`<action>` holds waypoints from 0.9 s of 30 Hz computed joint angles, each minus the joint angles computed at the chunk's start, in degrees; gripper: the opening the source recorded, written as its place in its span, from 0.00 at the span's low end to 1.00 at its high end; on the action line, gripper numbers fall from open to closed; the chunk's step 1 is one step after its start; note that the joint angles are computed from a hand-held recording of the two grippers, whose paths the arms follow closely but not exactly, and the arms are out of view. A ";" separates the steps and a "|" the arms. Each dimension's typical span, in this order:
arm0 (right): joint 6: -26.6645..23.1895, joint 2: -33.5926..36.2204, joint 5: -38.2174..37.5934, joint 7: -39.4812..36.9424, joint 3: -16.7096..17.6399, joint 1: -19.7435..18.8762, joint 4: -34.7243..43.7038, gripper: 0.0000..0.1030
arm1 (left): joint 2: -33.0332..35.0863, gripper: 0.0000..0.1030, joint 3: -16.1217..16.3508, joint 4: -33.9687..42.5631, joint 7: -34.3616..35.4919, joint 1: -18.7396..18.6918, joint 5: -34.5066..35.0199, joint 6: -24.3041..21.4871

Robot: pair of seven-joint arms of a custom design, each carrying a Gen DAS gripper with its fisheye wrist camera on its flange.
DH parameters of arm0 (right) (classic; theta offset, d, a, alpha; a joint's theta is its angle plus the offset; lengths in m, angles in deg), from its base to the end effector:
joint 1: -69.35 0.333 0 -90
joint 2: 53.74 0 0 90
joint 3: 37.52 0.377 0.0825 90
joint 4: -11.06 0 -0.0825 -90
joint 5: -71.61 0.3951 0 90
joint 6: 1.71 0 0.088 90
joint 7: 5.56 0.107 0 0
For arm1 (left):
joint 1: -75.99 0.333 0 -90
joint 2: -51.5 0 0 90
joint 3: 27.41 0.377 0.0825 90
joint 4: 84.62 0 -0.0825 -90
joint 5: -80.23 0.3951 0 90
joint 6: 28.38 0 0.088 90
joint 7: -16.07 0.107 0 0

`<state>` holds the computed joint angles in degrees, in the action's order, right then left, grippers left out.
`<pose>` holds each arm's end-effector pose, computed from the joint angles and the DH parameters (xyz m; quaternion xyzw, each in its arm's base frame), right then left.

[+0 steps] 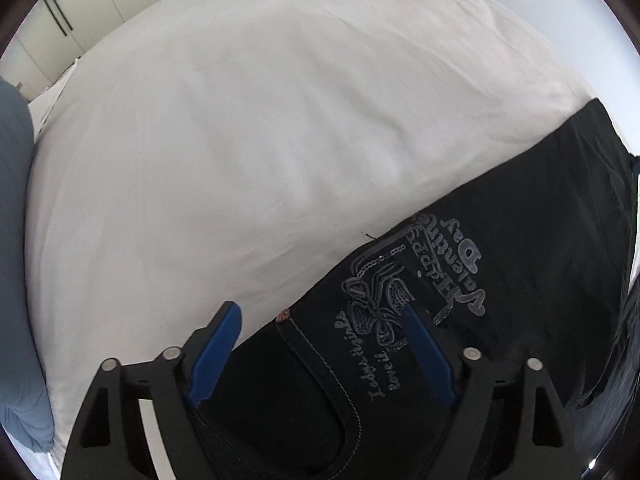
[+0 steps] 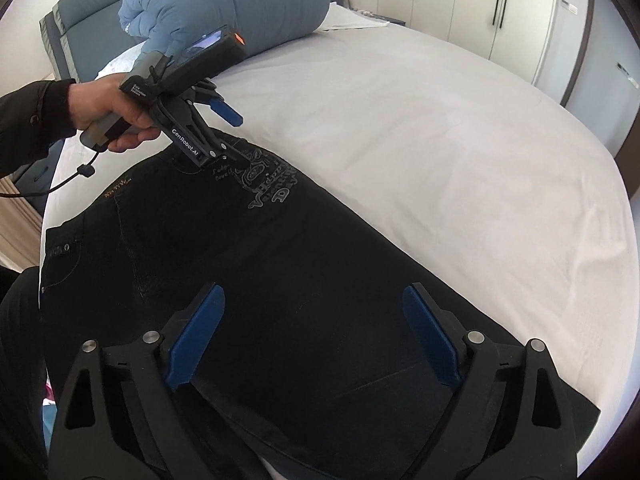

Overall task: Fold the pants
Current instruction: 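Grasp the jeans waistband with the left gripper while the right gripper grasps the waistband edge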

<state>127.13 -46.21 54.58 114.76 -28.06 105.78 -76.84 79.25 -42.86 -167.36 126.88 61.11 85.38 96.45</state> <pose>0.4746 0.4649 0.7020 -0.7867 0.5323 -0.1606 0.2683 0.6758 -0.3419 0.4952 -0.3319 0.9336 -0.1146 0.0712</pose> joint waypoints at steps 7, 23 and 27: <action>2.67 3.02 5.34 -4.16 -0.77 -1.41 1.38 0.73 | 2.62 0.39 -1.36 3.96 4.43 1.44 -4.17 -6.79; -14.14 21.22 9.37 -18.08 -4.36 1.95 31.26 0.50 | -22.89 0.09 -1.62 -29.69 24.20 6.33 -20.14 22.10; -18.99 26.16 10.65 -20.58 -5.59 2.99 40.31 0.50 | -23.97 0.09 -0.61 -31.20 26.17 4.10 -22.01 24.67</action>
